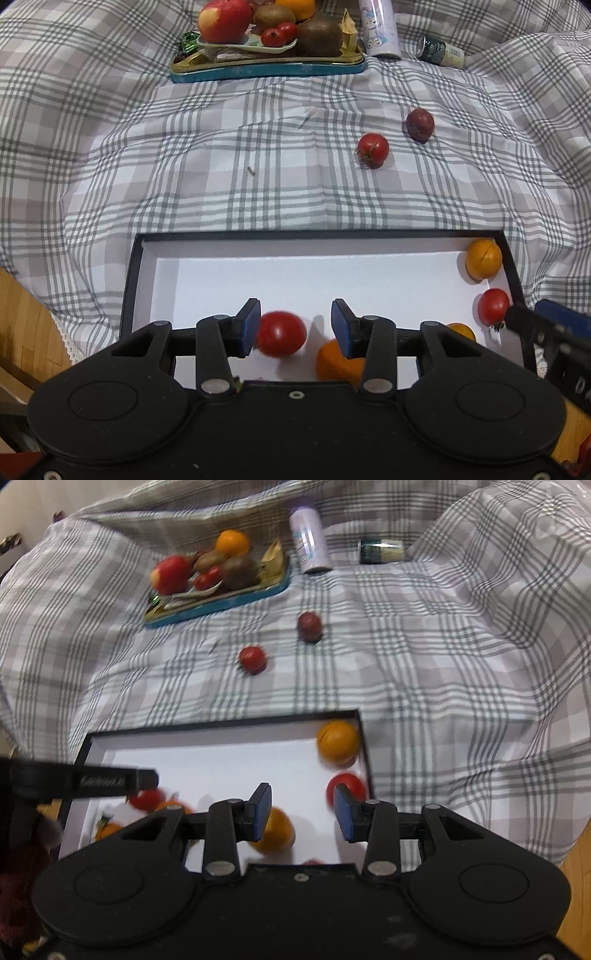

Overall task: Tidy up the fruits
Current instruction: 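Move both open tools back toward the red tomato and purple plum, then close left tool on the red tomato while right tool grasps the purple plum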

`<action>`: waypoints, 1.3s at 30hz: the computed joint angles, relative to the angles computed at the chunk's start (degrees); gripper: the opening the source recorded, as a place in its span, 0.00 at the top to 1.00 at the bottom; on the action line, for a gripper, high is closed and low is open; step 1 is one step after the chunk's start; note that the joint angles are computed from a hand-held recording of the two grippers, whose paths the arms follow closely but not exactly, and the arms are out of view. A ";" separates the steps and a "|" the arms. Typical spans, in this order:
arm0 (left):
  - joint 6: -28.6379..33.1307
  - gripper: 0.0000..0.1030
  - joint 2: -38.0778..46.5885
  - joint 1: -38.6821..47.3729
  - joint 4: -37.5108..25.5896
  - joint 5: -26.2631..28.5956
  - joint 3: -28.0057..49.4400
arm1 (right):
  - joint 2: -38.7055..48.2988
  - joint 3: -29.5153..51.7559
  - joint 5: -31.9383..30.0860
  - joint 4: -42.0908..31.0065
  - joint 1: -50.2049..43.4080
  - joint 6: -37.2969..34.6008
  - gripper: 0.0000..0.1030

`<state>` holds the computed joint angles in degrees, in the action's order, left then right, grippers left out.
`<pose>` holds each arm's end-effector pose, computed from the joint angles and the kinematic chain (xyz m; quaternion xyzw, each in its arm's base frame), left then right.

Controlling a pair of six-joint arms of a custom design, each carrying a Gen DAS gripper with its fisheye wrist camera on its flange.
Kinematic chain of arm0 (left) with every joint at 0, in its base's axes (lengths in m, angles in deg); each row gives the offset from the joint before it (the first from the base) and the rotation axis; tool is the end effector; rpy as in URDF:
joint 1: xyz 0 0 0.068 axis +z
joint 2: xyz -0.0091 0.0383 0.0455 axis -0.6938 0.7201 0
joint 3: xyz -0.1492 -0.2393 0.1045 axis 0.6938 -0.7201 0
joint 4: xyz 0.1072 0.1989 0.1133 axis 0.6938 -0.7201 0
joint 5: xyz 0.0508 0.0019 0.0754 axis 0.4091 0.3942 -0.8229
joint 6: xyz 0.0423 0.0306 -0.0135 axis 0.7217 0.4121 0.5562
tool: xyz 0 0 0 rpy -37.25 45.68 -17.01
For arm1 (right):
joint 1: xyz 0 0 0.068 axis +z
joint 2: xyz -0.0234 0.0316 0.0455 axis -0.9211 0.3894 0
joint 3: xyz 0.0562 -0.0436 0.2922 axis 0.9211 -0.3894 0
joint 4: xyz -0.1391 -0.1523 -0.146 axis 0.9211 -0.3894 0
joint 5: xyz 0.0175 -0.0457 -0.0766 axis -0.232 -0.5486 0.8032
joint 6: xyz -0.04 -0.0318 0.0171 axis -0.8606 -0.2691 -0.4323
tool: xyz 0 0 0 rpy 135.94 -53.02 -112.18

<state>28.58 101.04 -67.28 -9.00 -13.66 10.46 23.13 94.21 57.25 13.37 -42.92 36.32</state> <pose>0.3058 -0.1307 0.0463 0.1097 0.9699 -0.0467 0.2123 0.2306 0.0942 0.0651 0.1282 0.9486 0.0323 0.2877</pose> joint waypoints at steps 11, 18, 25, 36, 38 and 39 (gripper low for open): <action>1.30 0.51 4.83 -1.29 -6.26 -0.98 10.91 | 5.41 7.34 -1.61 0.44 -8.13 -5.59 0.60; 1.86 0.51 9.28 -2.34 -10.86 -2.02 20.31 | 9.44 13.22 -3.94 -0.40 -12.79 -9.47 0.60; 2.69 0.51 14.06 -2.97 -15.42 -2.04 29.94 | 13.35 18.77 -5.57 -1.88 -16.09 -11.61 0.60; 0.87 0.51 20.10 -3.71 -18.60 -0.15 40.06 | 17.55 23.50 -7.28 -3.38 -19.01 -12.29 0.60; 0.85 0.51 20.48 -3.88 -18.27 0.05 40.65 | 17.94 23.83 -7.48 -3.46 -19.40 -12.39 0.60; 0.81 0.51 20.70 -3.93 -18.07 0.16 40.90 | 18.17 24.02 -7.58 -3.50 -19.59 -12.50 0.60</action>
